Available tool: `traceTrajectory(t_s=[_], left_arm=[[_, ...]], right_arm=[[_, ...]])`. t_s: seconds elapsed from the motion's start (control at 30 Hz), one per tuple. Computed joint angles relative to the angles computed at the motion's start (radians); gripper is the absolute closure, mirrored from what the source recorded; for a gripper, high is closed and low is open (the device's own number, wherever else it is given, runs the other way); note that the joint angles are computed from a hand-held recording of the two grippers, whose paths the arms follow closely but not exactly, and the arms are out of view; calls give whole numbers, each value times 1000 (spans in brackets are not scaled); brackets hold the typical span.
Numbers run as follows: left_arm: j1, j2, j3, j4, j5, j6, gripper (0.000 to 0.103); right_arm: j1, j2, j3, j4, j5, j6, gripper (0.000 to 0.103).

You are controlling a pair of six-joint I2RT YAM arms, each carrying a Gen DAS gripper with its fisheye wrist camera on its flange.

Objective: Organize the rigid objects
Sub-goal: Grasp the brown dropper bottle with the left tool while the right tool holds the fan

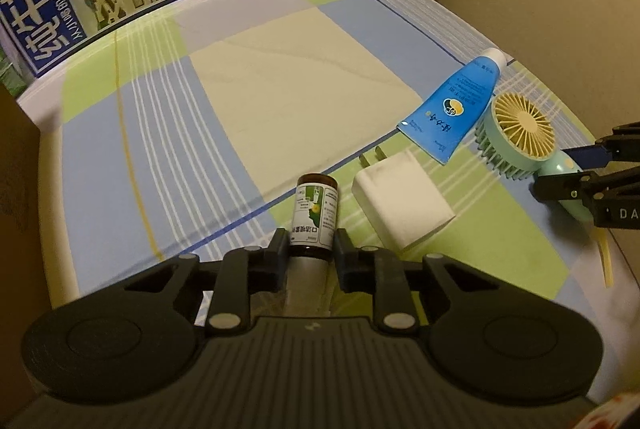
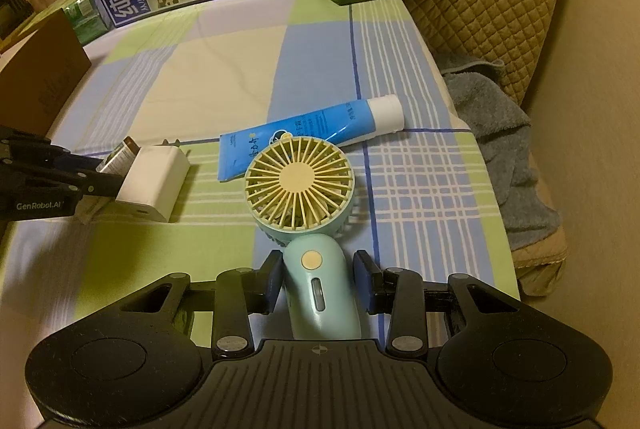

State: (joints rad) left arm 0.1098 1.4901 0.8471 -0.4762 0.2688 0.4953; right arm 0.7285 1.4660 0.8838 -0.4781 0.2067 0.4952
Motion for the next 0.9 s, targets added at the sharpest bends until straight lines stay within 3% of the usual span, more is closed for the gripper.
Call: traceTrajectory(t_s=[0.27,0.9], left_arm=[[-8,-62,-48,-11,-23,-68,83],[19,-151,-100,-63,-29,-100,83]], right_arm=[[17,34,27,-8,39,-10,69],[52,52,12,43,86,-73,73]])
